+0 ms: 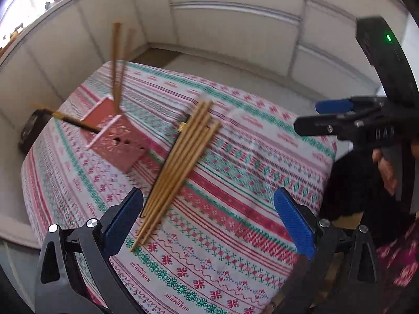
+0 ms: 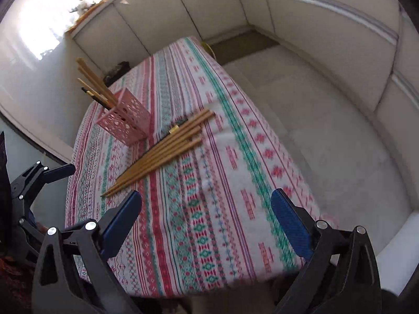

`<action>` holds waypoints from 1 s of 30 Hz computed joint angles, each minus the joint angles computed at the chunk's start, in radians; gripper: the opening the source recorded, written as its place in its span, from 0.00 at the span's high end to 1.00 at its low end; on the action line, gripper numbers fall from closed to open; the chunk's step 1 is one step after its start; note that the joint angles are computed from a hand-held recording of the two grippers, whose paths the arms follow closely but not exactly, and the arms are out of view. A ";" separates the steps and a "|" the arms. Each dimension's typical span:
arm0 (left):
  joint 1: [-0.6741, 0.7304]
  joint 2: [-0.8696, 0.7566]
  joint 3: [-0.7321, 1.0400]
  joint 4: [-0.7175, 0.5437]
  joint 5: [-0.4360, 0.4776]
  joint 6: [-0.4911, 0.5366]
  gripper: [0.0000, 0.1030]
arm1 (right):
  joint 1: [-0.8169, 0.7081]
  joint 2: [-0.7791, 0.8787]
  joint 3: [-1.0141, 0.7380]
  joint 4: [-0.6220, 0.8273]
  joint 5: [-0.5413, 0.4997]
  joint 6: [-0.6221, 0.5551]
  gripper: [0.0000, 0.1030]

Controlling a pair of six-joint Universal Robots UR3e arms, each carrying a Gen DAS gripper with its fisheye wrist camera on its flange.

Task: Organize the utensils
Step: 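Withdraw both open tools from the holder back toward the chopstick pile, then grasp and lift a chopstick with the left tool while the right tool approaches the pile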

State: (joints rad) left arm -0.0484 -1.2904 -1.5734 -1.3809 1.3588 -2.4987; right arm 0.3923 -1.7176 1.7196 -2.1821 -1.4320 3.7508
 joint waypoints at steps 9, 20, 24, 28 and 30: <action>-0.138 -0.351 0.266 -0.130 0.024 0.068 0.43 | -0.182 -0.145 0.229 0.031 0.222 0.084 0.07; -0.181 -0.736 0.680 -0.271 0.121 -0.003 0.58 | -0.309 -0.174 0.305 0.052 0.422 0.092 0.07; -0.196 -0.806 0.769 -0.309 0.147 0.002 0.58 | -0.338 -0.190 0.325 0.074 0.460 0.080 0.07; -0.197 -0.917 0.938 -0.416 0.149 -0.007 0.57 | -0.367 -0.224 0.348 0.087 0.467 0.079 0.07; -0.199 -0.933 0.969 -0.434 0.160 -0.009 0.58 | -0.378 -0.235 0.351 0.103 0.467 0.076 0.07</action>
State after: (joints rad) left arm -0.2477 -2.2238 -0.6049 -1.8147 1.5186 -2.5073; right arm 0.0148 -1.9530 2.0710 -2.0793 -0.9646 3.8271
